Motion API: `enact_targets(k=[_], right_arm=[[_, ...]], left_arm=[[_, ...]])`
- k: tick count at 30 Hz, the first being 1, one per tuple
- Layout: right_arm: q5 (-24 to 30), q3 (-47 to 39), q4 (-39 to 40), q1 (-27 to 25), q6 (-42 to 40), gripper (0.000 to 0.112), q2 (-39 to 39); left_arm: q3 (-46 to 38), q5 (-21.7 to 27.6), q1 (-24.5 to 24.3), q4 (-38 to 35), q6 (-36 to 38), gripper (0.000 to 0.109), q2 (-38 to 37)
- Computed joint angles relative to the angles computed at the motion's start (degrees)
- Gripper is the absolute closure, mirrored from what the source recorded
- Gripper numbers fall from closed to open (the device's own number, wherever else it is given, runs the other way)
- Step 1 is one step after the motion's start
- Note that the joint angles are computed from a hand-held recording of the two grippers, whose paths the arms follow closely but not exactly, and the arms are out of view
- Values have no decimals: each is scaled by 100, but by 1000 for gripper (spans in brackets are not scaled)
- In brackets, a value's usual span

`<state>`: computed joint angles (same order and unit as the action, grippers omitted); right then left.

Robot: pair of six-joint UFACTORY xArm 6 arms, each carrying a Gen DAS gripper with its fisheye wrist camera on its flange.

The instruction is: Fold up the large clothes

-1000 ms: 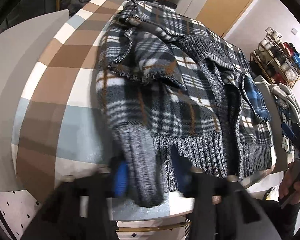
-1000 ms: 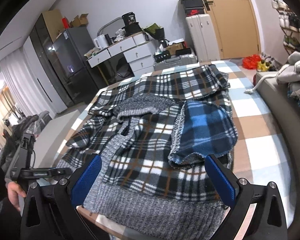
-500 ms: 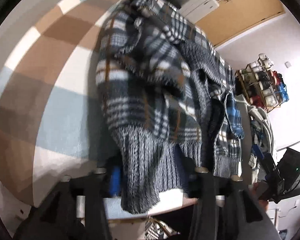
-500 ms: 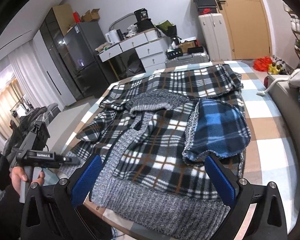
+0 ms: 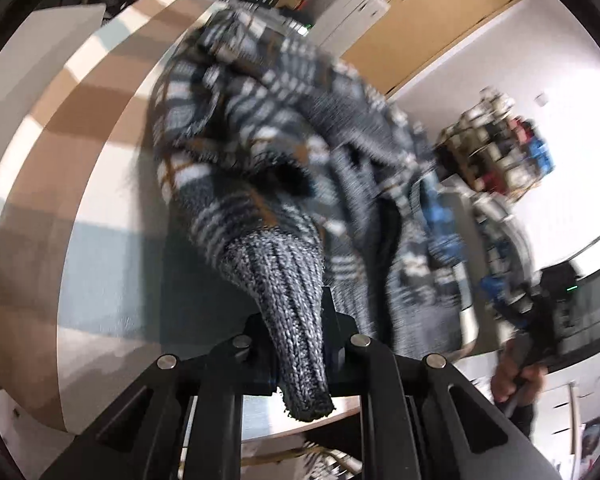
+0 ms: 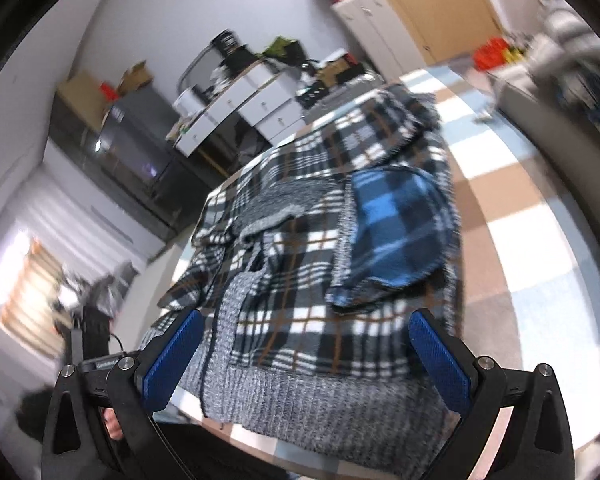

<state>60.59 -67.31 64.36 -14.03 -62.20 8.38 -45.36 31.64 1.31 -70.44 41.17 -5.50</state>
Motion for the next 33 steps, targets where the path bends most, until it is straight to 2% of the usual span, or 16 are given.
enact_targets(k=[4, 6, 8, 9, 10, 12, 13, 15, 16, 17, 18, 21, 23, 28, 31, 33], right_arm=[[3, -180, -133, -220, 478, 9, 214], [33, -285, -365, -279, 754, 9, 345], [122, -368, -509, -328, 938, 9, 452], [324, -463, -578, -386, 1038, 9, 548], [764, -624, -515, -500, 1173, 9, 727], [1297, -797, -426, -638, 1321, 9, 937], [1278, -806, -522, -638, 1377, 9, 950], [1056, -719, -723, -569, 1469, 9, 882], [1054, -714, -785, -556, 1512, 9, 888], [1089, -716, -823, -551, 1564, 9, 900], [1128, -710, -809, -551, 1578, 9, 913], [1536, -822, -781, -568, 1686, 9, 1026], [1713, -872, -785, -548, 1675, 9, 1077], [2575, -1062, -662, -546, 1532, 9, 1277], [2226, -863, -628, -474, 1333, 9, 1070], [1673, -630, -806, -325, 1267, 20, 851]], left_arm=[[-95, 622, 338, -891, 744, 99, -96], [-214, 745, 372, -951, 764, 99, 73], [-266, 887, 432, -641, 484, 98, 194], [-313, 941, 424, -557, 352, 98, 268], [-357, 948, 379, -612, 336, 98, 325], [-316, 1141, 466, -771, 509, 95, 276], [-340, 1264, 506, -902, 589, 92, 286], [-390, 1683, 652, -1100, 686, 71, 347], [-405, 1777, 685, -1129, 688, 63, 364], [-403, 1782, 668, -1120, 636, 51, 358], [-388, 1717, 624, -1088, 610, 46, 323], [-349, 1305, 377, -853, 523, 45, 222], [-376, 1337, 359, -748, 469, 42, 280], [-419, 1283, 342, -595, 275, 41, 345], [-356, 1364, 462, -771, 356, 41, 303], [-326, 1349, 526, -877, 306, 41, 303]])
